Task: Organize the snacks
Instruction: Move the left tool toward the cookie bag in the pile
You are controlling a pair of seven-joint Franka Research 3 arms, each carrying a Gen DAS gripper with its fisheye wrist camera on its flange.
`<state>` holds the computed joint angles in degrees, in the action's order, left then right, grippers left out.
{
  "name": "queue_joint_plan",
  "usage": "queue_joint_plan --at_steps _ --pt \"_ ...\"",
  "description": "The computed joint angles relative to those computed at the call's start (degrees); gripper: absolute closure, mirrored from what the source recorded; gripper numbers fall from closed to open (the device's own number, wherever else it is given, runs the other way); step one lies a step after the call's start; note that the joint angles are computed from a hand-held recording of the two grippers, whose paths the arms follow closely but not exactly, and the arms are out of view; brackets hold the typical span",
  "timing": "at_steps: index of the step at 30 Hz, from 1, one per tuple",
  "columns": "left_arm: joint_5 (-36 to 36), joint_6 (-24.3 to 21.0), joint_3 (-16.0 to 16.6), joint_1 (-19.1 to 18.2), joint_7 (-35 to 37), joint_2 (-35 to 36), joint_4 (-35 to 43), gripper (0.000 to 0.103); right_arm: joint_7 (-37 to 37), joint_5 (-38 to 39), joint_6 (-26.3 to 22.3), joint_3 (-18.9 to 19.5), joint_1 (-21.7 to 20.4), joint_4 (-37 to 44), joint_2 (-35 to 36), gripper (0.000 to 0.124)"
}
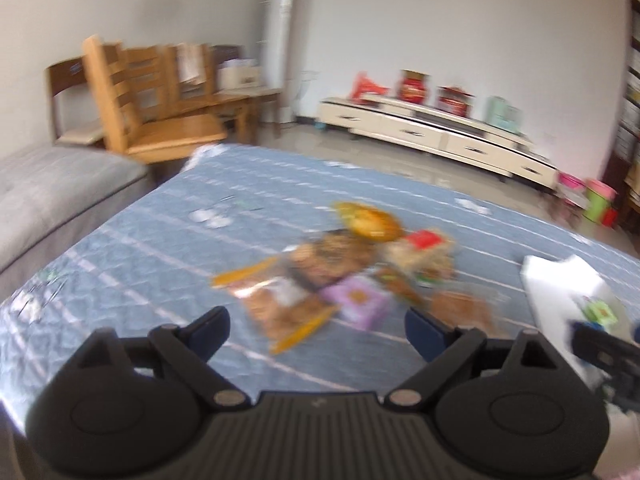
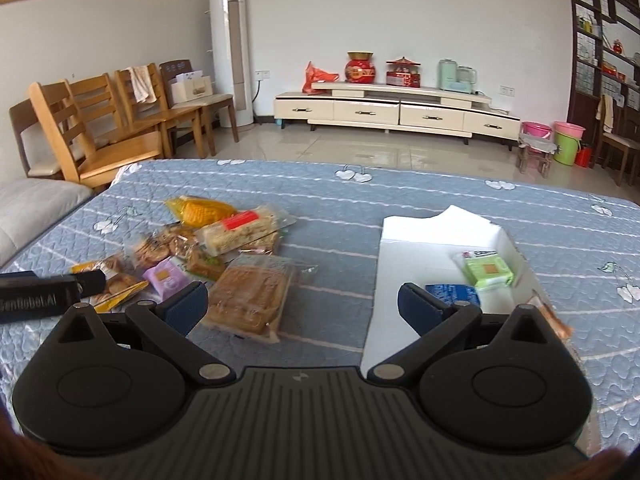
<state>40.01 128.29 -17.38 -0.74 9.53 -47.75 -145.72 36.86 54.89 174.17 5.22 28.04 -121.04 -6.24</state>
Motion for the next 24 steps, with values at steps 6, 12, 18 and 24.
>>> queue_joint_plan --at_steps 6,12,18,24 --pt "1.12 -1.5 1.45 3.43 -3.85 0.4 -1.42 0.001 -0.79 1.48 -1.2 0.1 0.06 0.79 1.04 0.021" --pt "0.57 0.1 4.31 5.53 -5.0 5.49 0.21 0.001 -1.85 3.21 -2.49 0.67 -0.27 1.52 1.57 0.021" --pt "-1.72 3.11 6.49 6.89 -4.55 12.24 3.24 0.001 0.1 0.87 -3.64 1.32 -1.29 2.33 2.78 0.021" --pt "-0.5 5.65 6.58 7.78 -3.44 14.3 2.91 0.036 4.98 -3.65 -5.53 2.06 -2.32 3.66 4.64 0.021"
